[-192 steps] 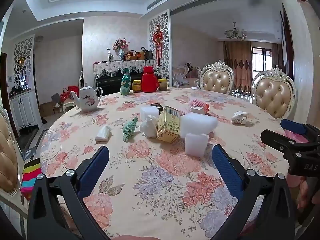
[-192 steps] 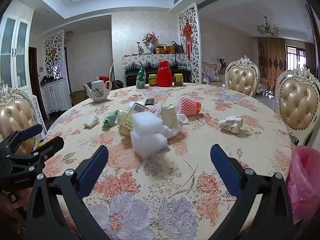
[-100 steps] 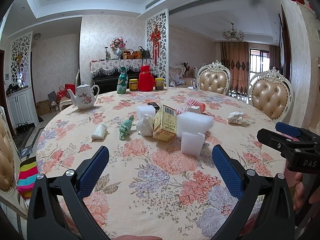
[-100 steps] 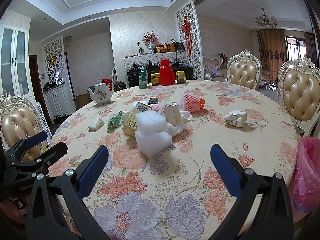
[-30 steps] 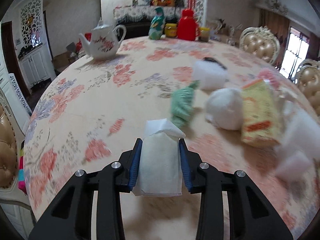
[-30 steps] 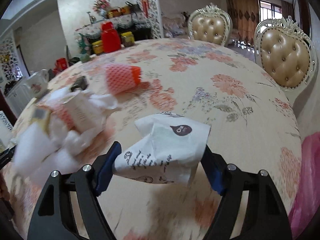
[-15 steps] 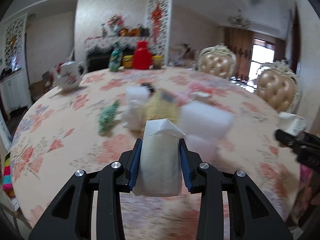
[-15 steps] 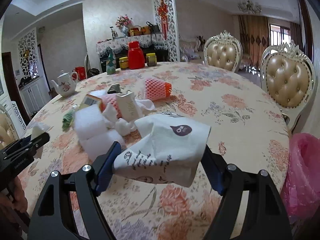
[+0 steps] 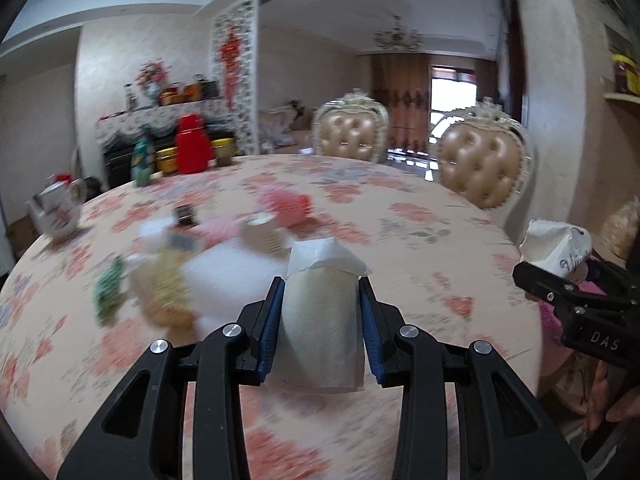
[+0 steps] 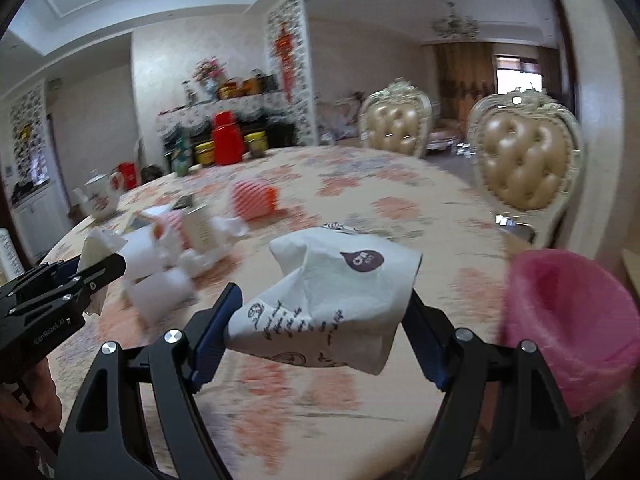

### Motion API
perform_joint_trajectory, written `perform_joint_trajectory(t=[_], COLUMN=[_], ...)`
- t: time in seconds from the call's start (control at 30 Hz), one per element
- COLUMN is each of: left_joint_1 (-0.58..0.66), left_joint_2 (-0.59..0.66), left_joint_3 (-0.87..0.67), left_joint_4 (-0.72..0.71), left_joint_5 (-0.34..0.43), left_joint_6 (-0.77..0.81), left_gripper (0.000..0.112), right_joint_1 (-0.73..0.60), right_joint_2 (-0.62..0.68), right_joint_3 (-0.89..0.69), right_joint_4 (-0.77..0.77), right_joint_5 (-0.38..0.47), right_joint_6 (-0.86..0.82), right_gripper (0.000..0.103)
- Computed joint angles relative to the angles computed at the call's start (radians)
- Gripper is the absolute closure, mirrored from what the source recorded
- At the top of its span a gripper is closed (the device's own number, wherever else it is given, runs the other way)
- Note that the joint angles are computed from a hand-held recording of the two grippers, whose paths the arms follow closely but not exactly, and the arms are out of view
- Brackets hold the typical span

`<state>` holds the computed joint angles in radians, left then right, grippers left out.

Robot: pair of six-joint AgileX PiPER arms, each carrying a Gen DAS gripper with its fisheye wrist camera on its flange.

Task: Collect trash
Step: 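Carry both held tissues over the pink trash bin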

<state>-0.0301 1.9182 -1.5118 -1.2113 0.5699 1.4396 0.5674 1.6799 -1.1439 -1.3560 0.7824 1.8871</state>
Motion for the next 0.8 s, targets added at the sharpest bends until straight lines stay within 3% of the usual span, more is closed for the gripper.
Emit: perform_joint_trajectory(t=[0.23, 0.4, 0.57, 0.67, 0.8], left_joint_1=[-0.171, -0.283, -0.394, -0.449, -0.522], left_joint_2=[0.096, 0.178, 0.267, 0.341, 0.498], left_joint_3=[-0.158, -0.285, -0.434, -0.559, -0.853], left_joint_4=[0.1, 0.141, 0.21, 0.255, 0.364], left_joint_5=[0.049, 0.093, 0.131, 0.18, 0.306], left_joint_6=[-0.118, -0.185, -0.249, -0.305, -0.485], left_gripper=[0.077, 0.077, 0.077, 0.077, 0.077], right_joint_1=[-0.066, -0.174, -0.306, -0.428, -0.603], right_joint_2=[-0.16, -0.292, -0.373, -0.414, -0.441], right_joint_3=[0.184, 0.323, 0.424, 0.484, 0.533], right_joint_4=[-0.012, 0.003, -0.017, -0.068, -0.117], right_joint_5=[0.131, 0.16, 0.105, -0.001, -0.163], right_joint_6=[0.059, 0.065, 0.057, 0.066, 0.037], right_gripper=[0.027, 0.027, 0.026, 0.026, 0.026])
